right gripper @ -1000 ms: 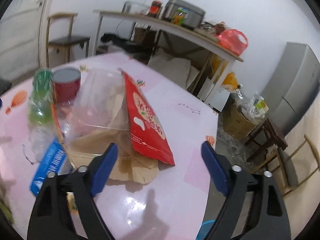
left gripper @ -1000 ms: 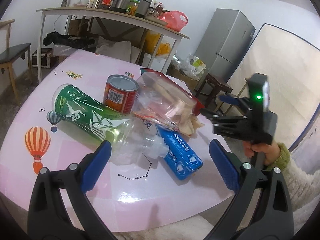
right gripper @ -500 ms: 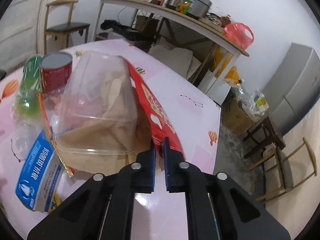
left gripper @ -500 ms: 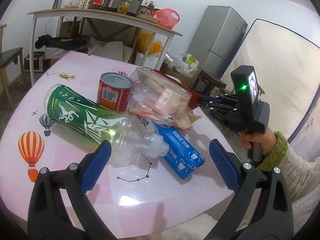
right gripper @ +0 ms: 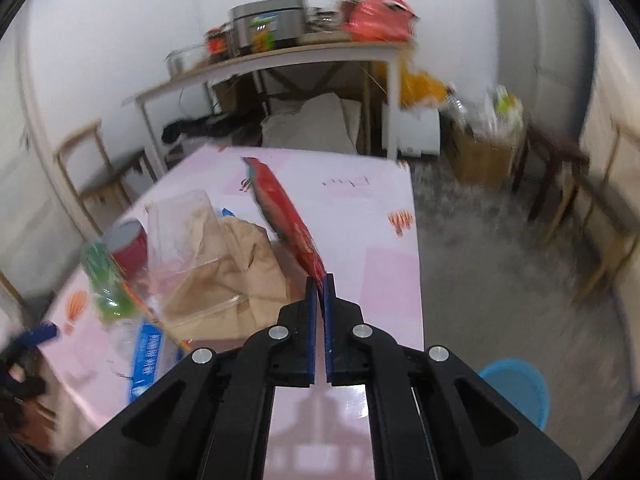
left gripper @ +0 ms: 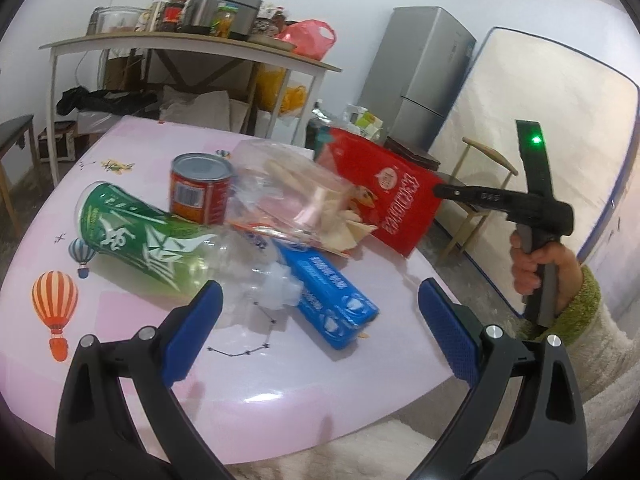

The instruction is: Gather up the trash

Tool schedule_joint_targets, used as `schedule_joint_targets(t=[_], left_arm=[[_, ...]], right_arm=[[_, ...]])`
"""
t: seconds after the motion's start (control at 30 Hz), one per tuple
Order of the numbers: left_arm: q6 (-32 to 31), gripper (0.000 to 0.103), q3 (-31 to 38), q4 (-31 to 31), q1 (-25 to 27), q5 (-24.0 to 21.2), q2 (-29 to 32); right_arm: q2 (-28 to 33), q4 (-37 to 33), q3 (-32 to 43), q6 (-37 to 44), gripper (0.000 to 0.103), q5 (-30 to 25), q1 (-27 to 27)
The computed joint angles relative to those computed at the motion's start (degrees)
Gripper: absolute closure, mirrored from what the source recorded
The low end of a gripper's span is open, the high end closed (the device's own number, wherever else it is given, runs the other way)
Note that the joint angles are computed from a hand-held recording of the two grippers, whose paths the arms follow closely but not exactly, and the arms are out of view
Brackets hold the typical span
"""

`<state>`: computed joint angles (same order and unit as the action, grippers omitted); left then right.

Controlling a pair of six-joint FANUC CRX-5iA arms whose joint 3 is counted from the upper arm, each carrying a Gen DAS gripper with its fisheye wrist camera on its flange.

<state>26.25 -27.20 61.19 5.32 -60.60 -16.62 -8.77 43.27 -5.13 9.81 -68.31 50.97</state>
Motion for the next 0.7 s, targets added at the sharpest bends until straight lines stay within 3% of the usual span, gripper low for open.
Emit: schedule_joint_targets(t=[0.13, 0.3, 0.43, 0.57, 0.7], left_arm=[[-1.24, 0.010, -0.53, 0.34, -0.95, -1.60, -0.73], [-1.94, 0.021, -0.22, 0.26, -3.29, -4.23, -0.31], [-1.93, 0.031, 0.26, -0.62, -5.50, -5.39, 0.17], [-0.96, 0.040, 0.55, -1.35, -6.42, -6.51, 0.59], [2.39, 0.051, 1.80, -3.57, -7.40, -7.28, 1.94]], right_arm=[[-9.99, -2.32, -8.77, -13.60, 0.100, 3.84, 3.08], [-22.29, -3.60, -20.42, -30.95, 0.100, 10.61, 7.77], [-26.82, -0.98, -25.80, -39.58, 0.100, 11.88, 12.78], [-28.54, -1.27, -29.07, -42.02, 0.100, 19.90, 12.58], [-27.86, -7.63, -29.78, -38.28, 0.100, 27.50, 11.69]])
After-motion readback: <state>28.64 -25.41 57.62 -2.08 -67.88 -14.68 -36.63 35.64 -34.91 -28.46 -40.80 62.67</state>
